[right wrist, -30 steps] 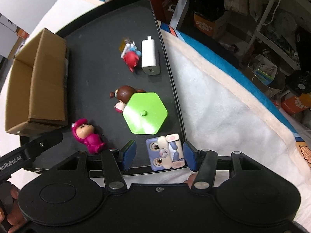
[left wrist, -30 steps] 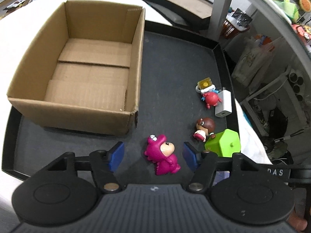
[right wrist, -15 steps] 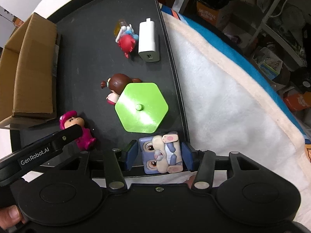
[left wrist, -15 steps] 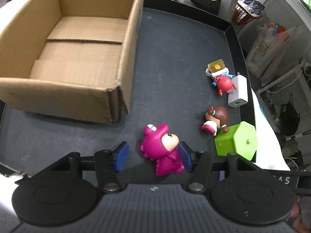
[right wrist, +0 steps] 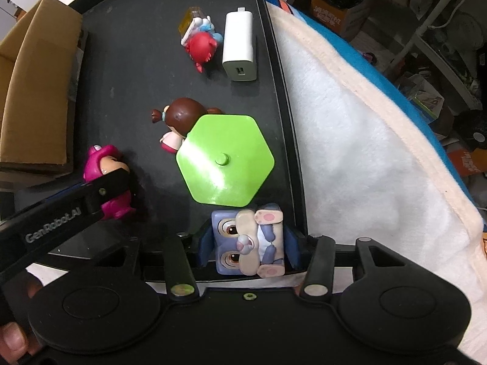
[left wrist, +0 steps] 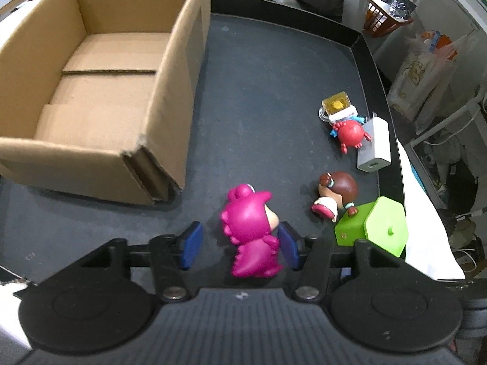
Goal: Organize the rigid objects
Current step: 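Grasp the pink dinosaur with the left gripper while the right gripper grasps the bunny cube, then carry the pink dinosaur into the box with the left gripper while the right carries the bunny cube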
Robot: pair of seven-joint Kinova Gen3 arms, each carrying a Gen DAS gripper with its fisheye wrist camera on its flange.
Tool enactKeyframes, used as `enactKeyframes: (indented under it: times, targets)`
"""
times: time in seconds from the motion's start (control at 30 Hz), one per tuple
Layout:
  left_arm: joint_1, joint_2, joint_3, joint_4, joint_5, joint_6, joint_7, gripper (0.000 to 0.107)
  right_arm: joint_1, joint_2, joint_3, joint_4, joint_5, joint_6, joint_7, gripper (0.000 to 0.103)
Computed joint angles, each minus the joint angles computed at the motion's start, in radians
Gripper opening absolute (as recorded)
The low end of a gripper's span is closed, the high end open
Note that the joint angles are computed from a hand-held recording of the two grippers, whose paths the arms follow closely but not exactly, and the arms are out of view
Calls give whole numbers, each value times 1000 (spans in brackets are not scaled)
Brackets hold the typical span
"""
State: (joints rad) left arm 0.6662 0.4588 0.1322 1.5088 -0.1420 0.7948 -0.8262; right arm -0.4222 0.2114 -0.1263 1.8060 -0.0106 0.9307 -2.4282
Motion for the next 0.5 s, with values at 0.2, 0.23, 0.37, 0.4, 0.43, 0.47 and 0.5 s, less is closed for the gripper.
enactKeyframes:
  times: [0.2, 0.23, 0.37, 0.4, 0.43, 0.47, 0.5]
  targets:
    - [-5, -30, 5, 46, 7, -37, 14, 31, 12, -33, -5, 37, -23, -57, 19, 45]
    - [1, -38, 1, 54, -1, -39, 20, 31, 6, -36, -5, 40, -16, -62, 8, 45]
    - [-10, -72, 7, 79, -3, -47, 17, 31, 10, -61, -7, 57, -16, -86, -3, 45]
    - [-11, -80, 8, 84, -7, -48, 16, 31, 15, -68, -7, 63, -24, -94, 0, 45]
    - [-13, -89, 9, 90, -9, -49, 16, 31, 16, -74, -8, 64, -25, -96, -2, 45]
    - [-18, -98, 12, 96, -7, -51, 14, 31, 17, -81, -9, 66, -25, -100, -2, 45]
    - [-20, -105, 14, 100, -7, -52, 14, 31, 20, -85, -9, 67, -28, -105, -1, 45]
